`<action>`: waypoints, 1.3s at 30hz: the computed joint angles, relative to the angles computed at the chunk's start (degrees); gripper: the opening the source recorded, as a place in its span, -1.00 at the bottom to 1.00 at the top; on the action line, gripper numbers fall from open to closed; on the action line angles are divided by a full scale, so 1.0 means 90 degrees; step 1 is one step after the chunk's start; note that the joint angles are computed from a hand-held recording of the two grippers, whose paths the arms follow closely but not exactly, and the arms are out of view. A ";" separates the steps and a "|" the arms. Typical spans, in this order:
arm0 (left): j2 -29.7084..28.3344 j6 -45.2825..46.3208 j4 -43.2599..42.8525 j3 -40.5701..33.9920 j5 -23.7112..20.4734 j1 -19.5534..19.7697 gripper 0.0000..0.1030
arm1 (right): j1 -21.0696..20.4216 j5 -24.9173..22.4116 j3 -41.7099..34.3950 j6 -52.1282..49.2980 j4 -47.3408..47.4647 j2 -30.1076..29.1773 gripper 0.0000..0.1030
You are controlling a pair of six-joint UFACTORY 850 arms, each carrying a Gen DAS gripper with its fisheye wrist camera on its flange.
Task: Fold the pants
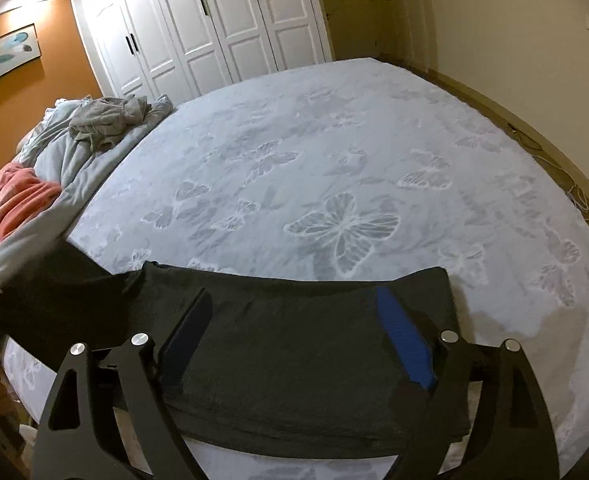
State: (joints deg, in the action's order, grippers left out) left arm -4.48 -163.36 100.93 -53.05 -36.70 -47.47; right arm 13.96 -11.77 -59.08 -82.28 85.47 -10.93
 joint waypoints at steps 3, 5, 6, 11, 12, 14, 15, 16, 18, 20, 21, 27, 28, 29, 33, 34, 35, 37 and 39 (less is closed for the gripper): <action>-0.0934 0.1713 -0.0649 -0.0982 0.0802 -0.0125 -0.27 | -0.0057 -0.0063 -0.0050 0.0518 -0.0553 -0.0102 0.60; -0.1521 0.3046 -0.1743 -0.1465 0.1267 -0.0122 0.28 | -0.0096 -0.0192 -0.0156 0.1396 -0.1428 -0.0268 0.60; -0.1769 0.3646 -0.2371 -0.1626 0.1104 -0.0184 0.28 | -0.0109 -0.0267 -0.0185 0.1624 -0.1660 -0.0321 0.60; -0.1356 0.3208 -0.1941 -0.1218 0.1332 -0.0287 0.41 | -0.0152 -0.1015 -0.0219 0.1828 -0.2055 -0.0447 0.64; -0.1175 0.2640 -0.1454 -0.1029 0.1122 -0.0364 0.48 | -0.0144 -0.1223 -0.0196 0.1603 -0.1915 -0.0443 0.70; -0.0943 0.1557 -0.0656 -0.0746 0.0566 -0.0484 0.67 | -0.0122 -0.1536 -0.0206 0.1472 -0.1836 -0.0480 0.72; -0.0879 0.1077 -0.0301 -0.0659 0.0183 -0.0559 0.67 | -0.0096 -0.1687 -0.0250 0.1605 -0.1961 -0.0534 0.72; -0.0816 0.0859 -0.0064 -0.0589 0.0061 -0.0578 0.67 | -0.0082 -0.1799 -0.0287 0.1745 -0.2055 -0.0588 0.72; -0.0737 0.1187 -0.0197 -0.0596 0.0062 -0.0527 0.68 | -0.0110 -0.2133 -0.0407 0.2101 -0.2251 -0.0737 0.72; -0.0702 0.1400 -0.0521 -0.0574 -0.0164 -0.0557 0.68 | -0.0237 -0.2609 -0.0499 0.2246 -0.2073 -0.0901 0.72; -0.0686 0.1426 -0.0603 -0.0550 -0.0196 -0.0535 0.68 | -0.0342 -0.2984 -0.0587 0.2472 -0.2006 -0.1062 0.73; -0.0409 0.1127 -0.1075 -0.0254 0.0191 -0.0237 0.68 | -0.0240 -0.2968 -0.0643 0.2918 -0.2350 -0.1338 0.76; -0.0373 0.1053 -0.1118 -0.0177 0.0138 -0.0194 0.68 | -0.0160 -0.2831 -0.0618 0.2854 -0.2394 -0.1302 0.76; -0.0318 0.1020 -0.1256 -0.0112 -0.0017 -0.0202 0.68 | -0.0078 -0.2760 -0.0605 0.2779 -0.2410 -0.1276 0.76; -0.0043 0.0485 -0.1300 0.0164 -0.0348 -0.0115 0.68 | 0.0055 -0.3050 -0.0617 0.2522 -0.2076 -0.1339 0.50; 0.0010 0.0371 -0.1289 0.0223 -0.0416 -0.0095 0.68 | 0.0142 -0.2940 -0.0597 0.2441 -0.2092 -0.1336 0.21; 0.0050 0.0338 -0.1355 0.0264 -0.0495 -0.0076 0.68 | 0.0298 -0.2701 -0.0617 0.2455 -0.2359 -0.1333 -0.38; 0.0123 0.0294 -0.1466 0.0320 -0.0581 -0.0054 0.68 | 0.0392 -0.2579 -0.0638 0.2216 -0.2290 -0.1226 -0.69; 0.0161 0.0159 -0.1424 0.0361 -0.0562 -0.0031 0.68 | 0.0314 -0.2839 -0.0662 0.1474 -0.1742 -0.0899 -0.70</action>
State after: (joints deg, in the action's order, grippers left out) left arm -3.03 -161.93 88.11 -49.80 -41.75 -47.75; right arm 16.79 -37.32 -65.04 -69.02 69.80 -19.02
